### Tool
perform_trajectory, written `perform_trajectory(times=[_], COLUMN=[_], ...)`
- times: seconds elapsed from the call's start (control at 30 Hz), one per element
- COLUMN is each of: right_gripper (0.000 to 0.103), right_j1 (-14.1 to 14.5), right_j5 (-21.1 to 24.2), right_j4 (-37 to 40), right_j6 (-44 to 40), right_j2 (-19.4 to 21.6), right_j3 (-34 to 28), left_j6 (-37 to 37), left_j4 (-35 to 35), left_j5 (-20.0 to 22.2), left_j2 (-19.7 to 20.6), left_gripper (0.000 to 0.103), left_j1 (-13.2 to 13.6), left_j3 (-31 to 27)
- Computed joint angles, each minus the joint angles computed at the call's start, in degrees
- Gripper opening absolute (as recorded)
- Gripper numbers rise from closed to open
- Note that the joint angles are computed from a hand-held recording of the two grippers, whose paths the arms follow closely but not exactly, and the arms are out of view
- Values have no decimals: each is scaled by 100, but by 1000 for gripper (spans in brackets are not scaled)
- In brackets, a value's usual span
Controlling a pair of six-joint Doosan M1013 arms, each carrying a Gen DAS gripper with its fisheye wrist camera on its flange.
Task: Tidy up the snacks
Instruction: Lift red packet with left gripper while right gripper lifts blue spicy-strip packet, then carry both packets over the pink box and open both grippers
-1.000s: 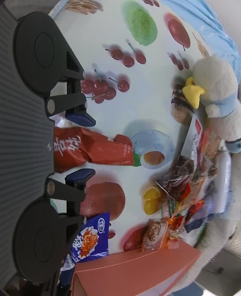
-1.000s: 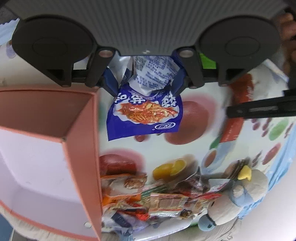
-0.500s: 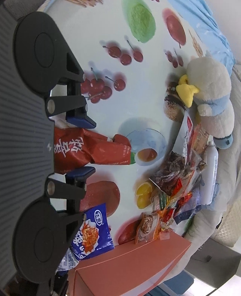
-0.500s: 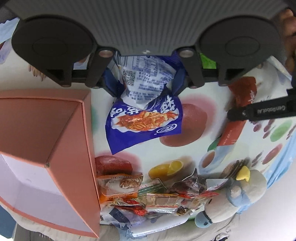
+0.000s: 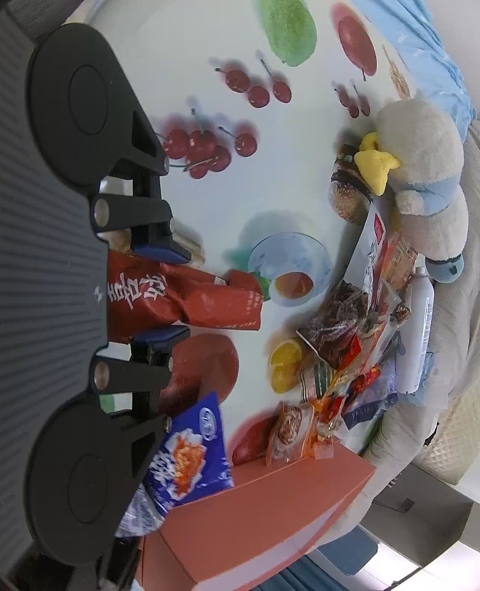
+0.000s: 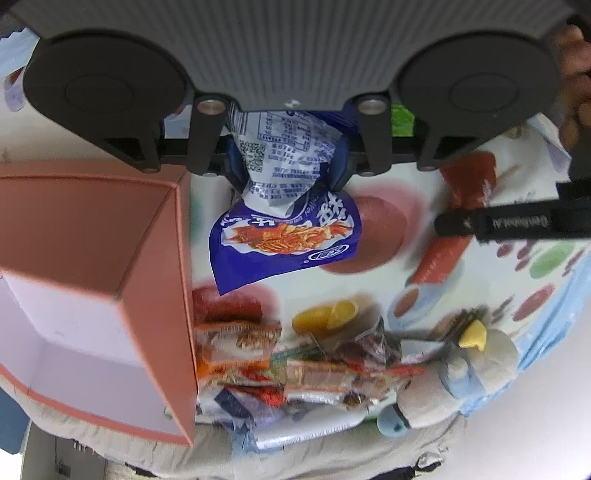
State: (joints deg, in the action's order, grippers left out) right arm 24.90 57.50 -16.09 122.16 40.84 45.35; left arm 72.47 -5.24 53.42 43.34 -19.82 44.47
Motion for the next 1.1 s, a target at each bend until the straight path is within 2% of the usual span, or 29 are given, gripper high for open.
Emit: perform_trajectory(times=[0.27,0.4,0.63,1.1], right_gripper=[50,50,50,50], right_j1=[-21,-7,-4,-58], right_j5=[-91,-136,-552,-1198], right_j4=[101,118,99,-871], right_j6=[-20,24,96,739], right_j2=[-166,-252,-461,-850], right_j3=[12,-13,63,342], left_j6=[-9,52,335,898], left_j4=[-214,-327,-494,-956], left_j5=[-25,96,-60,-388], left_j2=[-172,-204,-285,-231], left_gripper=[39,39,39,39], left_j1=[-18,-13,-23,-153], left_j3=[108,-27,-256,-922])
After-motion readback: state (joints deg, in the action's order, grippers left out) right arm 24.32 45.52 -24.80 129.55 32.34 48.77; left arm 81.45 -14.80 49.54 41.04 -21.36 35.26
